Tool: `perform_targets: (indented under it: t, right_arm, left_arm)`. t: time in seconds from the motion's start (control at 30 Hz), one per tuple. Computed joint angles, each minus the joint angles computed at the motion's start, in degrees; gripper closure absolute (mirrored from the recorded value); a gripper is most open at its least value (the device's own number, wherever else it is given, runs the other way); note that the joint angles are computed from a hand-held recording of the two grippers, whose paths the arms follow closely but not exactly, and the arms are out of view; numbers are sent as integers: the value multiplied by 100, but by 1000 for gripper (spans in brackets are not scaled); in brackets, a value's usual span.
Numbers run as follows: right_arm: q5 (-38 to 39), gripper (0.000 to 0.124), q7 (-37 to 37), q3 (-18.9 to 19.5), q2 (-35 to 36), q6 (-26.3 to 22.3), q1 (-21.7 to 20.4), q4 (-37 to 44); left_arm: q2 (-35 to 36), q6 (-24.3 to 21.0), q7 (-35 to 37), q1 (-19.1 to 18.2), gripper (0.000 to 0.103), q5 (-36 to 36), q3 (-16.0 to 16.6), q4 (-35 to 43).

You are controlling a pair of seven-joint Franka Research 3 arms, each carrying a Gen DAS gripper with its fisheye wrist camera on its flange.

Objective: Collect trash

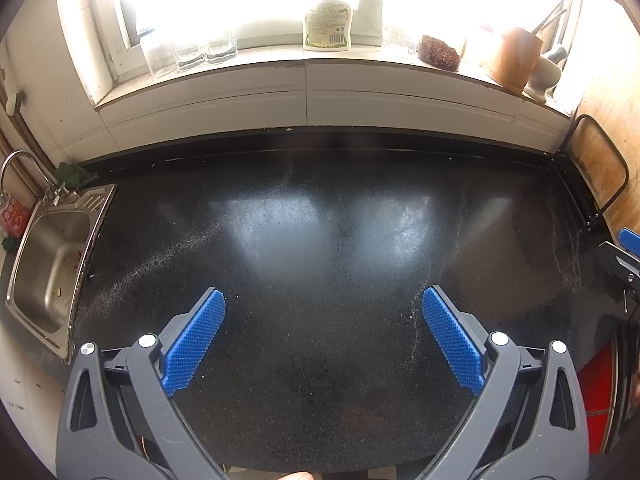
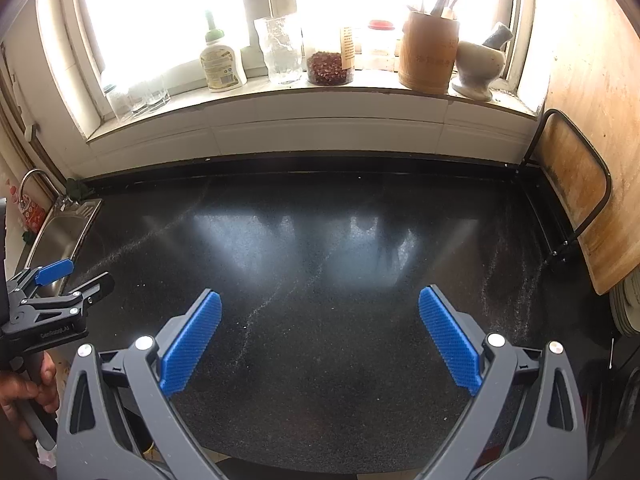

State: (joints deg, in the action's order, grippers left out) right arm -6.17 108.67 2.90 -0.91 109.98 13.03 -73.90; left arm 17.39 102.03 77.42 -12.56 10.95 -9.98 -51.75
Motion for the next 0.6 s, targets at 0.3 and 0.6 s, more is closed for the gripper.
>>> perform_targets:
  t: [0.3, 0.6]
  right_arm:
    - [46, 28, -71, -14, 51, -13, 6, 47]
    - [114, 28, -133, -40, 80, -8, -11, 58]
  left_arm:
    - [48, -47, 14, -5, 7, -16, -2, 70]
    - [-30, 77, 16, -34, 7, 136, 15, -94]
